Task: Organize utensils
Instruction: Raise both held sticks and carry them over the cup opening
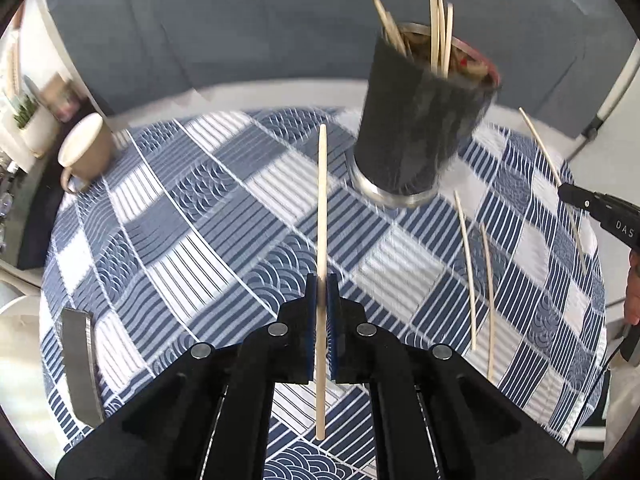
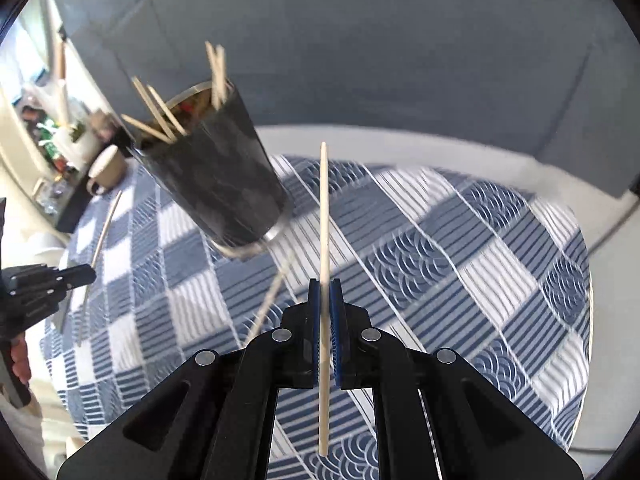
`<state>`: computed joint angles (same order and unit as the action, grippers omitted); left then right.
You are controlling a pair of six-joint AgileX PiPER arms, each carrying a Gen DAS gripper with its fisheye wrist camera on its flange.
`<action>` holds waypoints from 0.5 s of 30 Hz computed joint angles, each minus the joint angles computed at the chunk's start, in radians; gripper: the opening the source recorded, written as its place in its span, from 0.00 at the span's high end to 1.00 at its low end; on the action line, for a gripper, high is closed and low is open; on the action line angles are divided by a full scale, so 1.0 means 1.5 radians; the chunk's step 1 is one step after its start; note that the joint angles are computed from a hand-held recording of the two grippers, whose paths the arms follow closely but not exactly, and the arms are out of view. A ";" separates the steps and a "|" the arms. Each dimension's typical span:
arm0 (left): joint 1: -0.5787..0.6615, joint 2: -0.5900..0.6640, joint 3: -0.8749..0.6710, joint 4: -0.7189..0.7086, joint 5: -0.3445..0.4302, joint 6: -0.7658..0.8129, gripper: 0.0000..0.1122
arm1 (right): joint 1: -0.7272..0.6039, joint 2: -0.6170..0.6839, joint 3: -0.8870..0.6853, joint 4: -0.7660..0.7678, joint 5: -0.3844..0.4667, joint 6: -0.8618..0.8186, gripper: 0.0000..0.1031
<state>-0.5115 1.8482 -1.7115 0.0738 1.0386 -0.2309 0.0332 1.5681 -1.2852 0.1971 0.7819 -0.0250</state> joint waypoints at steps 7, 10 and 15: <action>-0.008 0.007 -0.060 0.051 -0.006 -0.085 0.96 | -0.017 0.010 -0.048 0.133 -0.008 -0.120 0.95; -0.007 0.015 -0.094 0.049 -0.005 -0.105 0.96 | -0.026 0.023 -0.086 0.186 0.009 -0.155 0.95; -0.014 0.055 -0.213 0.049 0.024 -0.093 0.96 | -0.036 0.059 -0.177 0.243 0.040 -0.188 0.95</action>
<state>-0.5332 1.9308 -2.0304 0.1472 1.0750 -0.3706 -0.0202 1.6560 -1.5505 0.5612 0.8415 -0.3071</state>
